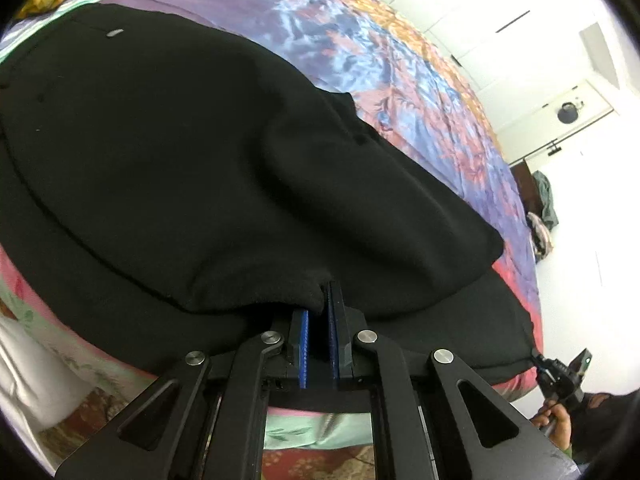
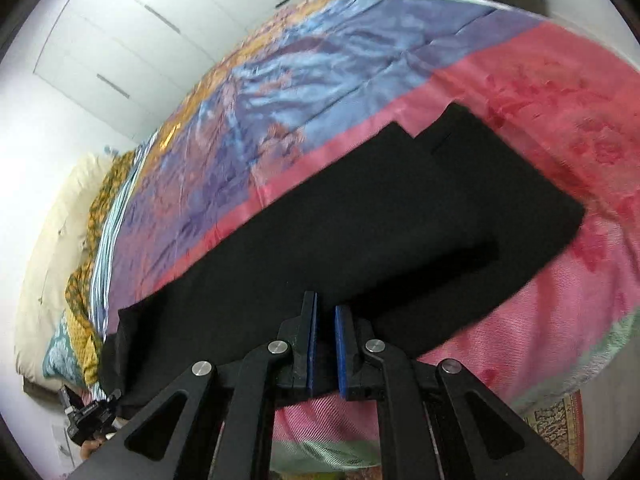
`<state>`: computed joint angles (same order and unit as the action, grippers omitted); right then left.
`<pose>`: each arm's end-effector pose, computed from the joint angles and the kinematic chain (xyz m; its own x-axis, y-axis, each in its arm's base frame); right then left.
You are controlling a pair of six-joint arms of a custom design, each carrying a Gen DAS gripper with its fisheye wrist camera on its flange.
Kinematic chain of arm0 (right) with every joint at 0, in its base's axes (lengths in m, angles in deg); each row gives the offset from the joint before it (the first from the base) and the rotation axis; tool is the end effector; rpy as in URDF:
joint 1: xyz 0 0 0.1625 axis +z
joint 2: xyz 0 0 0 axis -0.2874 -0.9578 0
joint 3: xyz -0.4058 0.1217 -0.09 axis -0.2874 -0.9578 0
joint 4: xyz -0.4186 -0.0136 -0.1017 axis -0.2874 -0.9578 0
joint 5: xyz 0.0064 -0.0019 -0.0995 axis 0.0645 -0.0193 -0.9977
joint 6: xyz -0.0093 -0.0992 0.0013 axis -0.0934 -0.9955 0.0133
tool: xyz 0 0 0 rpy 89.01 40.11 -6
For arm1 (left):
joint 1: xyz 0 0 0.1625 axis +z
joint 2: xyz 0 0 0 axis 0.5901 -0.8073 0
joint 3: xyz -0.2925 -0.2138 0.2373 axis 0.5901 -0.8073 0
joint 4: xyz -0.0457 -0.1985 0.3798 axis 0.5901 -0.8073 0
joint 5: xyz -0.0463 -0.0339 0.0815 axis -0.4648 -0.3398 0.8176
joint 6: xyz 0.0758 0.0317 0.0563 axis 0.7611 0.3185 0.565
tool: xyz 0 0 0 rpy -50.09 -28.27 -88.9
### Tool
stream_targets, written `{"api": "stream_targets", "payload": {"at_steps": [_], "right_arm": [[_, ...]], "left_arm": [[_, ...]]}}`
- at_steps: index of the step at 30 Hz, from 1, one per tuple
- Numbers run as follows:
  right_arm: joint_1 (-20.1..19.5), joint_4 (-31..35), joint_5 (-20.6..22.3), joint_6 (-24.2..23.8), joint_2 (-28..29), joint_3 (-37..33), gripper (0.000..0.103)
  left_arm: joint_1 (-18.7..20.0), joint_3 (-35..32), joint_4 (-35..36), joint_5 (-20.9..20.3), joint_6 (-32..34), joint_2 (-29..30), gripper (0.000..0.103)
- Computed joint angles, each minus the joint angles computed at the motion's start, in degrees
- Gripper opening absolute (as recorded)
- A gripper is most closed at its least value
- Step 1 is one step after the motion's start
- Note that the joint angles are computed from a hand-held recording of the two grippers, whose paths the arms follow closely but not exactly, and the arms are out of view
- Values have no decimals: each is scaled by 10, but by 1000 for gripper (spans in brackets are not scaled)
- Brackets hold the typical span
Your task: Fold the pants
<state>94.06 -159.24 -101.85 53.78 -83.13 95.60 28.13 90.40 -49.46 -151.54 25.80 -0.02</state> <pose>-0.0480 -0.6440 0.4117 -0.7929 0.6015 0.0973 0.2721 0.4925 -0.8266 -0.2263 -0.8462 0.1751 -0.9750 0.0792 -0.2074 0.1431 0.9383 -0.3148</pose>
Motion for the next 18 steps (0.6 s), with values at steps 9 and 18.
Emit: {"api": "stream_targets", "payload": {"at_steps": [9,18], "right_arm": [[-2,-34,-56,79,-36,44,5],[-32,-117,47,92,-65,88,14]], "left_arm": [[-5,9,-5,-6,16,9,7],[-4,-8,-11,-14,23,25,7]]}}
